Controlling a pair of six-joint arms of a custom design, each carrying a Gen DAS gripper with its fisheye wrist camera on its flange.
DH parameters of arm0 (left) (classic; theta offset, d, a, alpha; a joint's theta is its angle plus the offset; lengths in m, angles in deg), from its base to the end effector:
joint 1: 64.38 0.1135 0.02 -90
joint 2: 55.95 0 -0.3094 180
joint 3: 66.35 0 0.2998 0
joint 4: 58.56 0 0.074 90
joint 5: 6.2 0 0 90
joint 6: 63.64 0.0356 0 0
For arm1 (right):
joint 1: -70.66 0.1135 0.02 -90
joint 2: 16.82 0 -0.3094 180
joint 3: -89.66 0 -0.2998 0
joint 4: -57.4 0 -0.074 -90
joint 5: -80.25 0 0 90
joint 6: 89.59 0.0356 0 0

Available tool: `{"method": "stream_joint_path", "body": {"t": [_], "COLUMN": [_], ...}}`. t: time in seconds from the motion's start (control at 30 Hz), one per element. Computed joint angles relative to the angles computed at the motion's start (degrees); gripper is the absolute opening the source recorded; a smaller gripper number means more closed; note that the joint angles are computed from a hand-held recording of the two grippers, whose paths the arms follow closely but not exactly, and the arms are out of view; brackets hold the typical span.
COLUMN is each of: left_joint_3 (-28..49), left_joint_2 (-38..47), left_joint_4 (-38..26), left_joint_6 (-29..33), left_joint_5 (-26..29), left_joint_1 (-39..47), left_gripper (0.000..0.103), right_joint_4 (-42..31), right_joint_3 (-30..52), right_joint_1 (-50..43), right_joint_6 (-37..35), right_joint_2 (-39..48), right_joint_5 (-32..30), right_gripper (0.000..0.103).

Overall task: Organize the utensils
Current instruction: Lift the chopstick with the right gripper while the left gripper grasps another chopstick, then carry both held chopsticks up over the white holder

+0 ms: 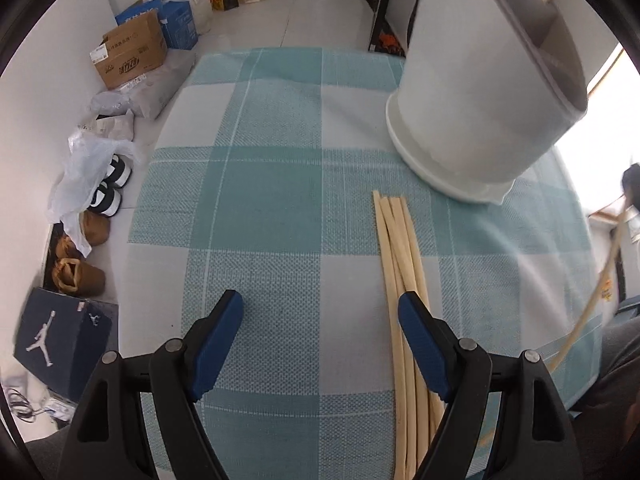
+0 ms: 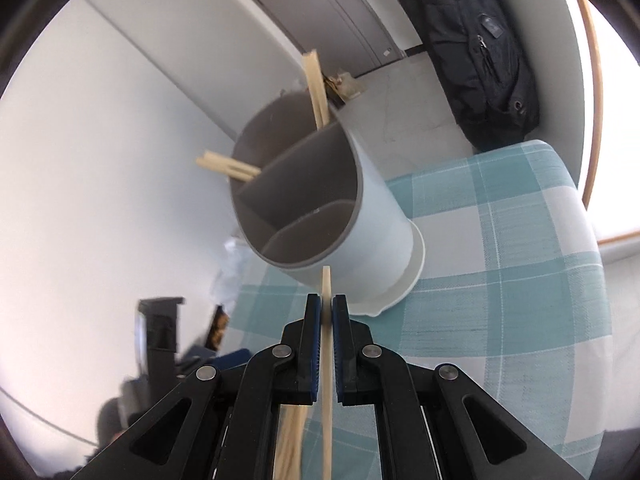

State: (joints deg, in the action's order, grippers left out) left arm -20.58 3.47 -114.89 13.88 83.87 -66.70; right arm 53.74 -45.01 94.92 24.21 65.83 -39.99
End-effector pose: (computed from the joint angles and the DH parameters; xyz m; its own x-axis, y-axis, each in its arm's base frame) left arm 0.1913 -0.0078 0.2061 -0.9255 -0.1788 -0.3340 -0.1629 0.9838 -0.0751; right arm 0.2642 0.1388 0.1699 -0.8302 0.0083 -0.5575 -0.4007 0.6865 0.6068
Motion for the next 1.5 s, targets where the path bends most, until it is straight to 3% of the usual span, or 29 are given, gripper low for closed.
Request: {"method": "stream_joint_path", "body": {"t": [0.73, 0.8, 1.03, 1.23, 1.5], "left_joint_3": [3.01, 3.48, 5.38, 4.99, 3.66], "left_joint_2": [7.05, 7.92, 9.31, 8.61, -1.05], "left_joint_4": [2.67, 3.65, 3.69, 4.62, 4.68], "left_joint_6": [-3.69, -3.22, -2.42, -3.01, -5.18], "left_joint_5": [-6.73, -6.98, -4.12, -0.83, 1.60], "left_joint_1": [-2.26, -2.81, -5.75, -3.39, -0.07], "left_gripper": [0.075, 0.065, 0.006, 0.001, 0.001], "right_joint_4": [-0.74, -0.90, -1.58, -2.17, -0.16], "right_joint_3": [-2.71, -2.64, -2.16, -1.90, -3.07], "right_joint_1": [-5.62, -5.74, -6.65, -6.14, -3.58], "right_joint_6": [-2.13, -2.08, -1.81, -2.94, -3.72], "right_joint_2": [-5.54, -5.72, -4.63, -4.83, -7.15], "right_joint_5": [-4.36, -4.27, -4.70, -3.81, -1.58], "right_gripper": [0.005, 0.005, 0.005, 0.005, 0.005]}}
